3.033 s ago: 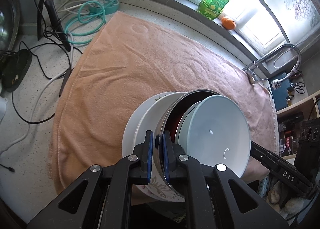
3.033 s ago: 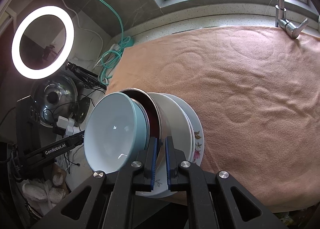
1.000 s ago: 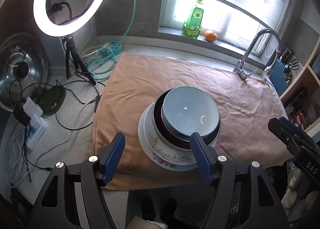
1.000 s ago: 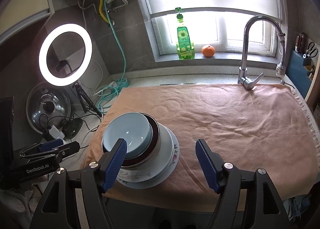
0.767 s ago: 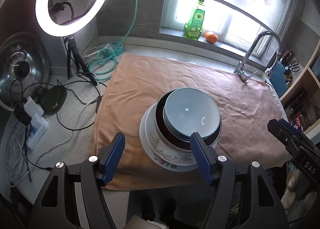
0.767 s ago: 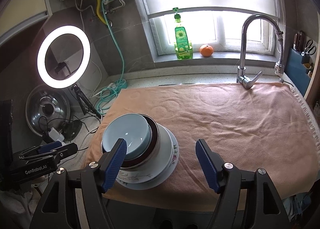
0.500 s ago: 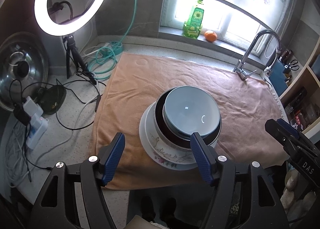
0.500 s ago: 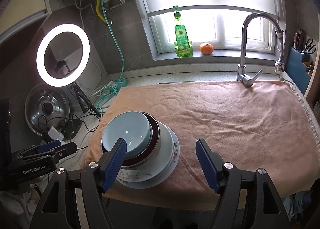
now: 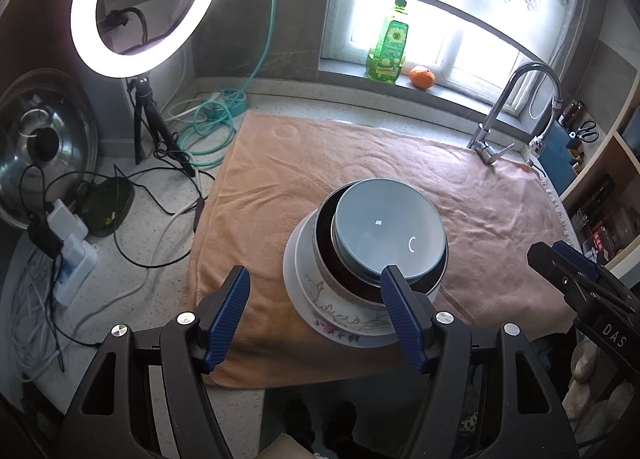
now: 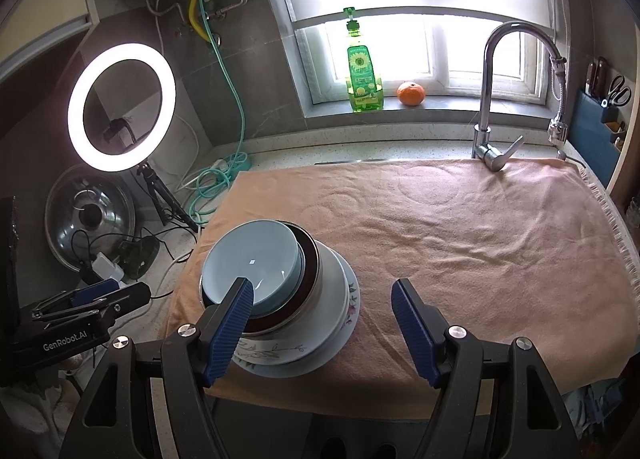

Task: Organize plates and bowls

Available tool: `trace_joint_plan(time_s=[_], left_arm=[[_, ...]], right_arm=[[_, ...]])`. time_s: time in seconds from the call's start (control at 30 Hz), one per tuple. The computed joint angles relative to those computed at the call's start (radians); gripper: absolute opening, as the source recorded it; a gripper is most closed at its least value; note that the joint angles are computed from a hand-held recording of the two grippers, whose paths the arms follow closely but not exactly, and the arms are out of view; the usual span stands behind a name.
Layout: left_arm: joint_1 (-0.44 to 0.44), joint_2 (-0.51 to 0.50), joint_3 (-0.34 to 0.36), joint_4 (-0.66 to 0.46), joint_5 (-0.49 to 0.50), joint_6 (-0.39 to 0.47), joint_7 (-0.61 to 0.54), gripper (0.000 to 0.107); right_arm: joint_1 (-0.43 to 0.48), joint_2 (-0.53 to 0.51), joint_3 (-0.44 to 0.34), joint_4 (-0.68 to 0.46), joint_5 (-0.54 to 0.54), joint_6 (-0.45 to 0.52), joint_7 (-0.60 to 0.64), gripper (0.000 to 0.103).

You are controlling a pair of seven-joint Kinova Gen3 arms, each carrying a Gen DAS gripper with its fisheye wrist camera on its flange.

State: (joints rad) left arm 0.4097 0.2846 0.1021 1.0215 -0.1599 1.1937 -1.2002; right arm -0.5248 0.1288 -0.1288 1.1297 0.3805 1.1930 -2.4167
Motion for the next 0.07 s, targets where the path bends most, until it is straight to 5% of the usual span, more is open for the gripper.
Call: trace_joint_plan(time_s=[0.07], left_arm=[[-0.003, 0.009, -0.001, -0.012, 0.000, 0.013, -0.005, 0.067]], right_arm=[[-0.003, 0.006, 0.002, -0.004, 0.006, 0.005, -0.011, 0.068]])
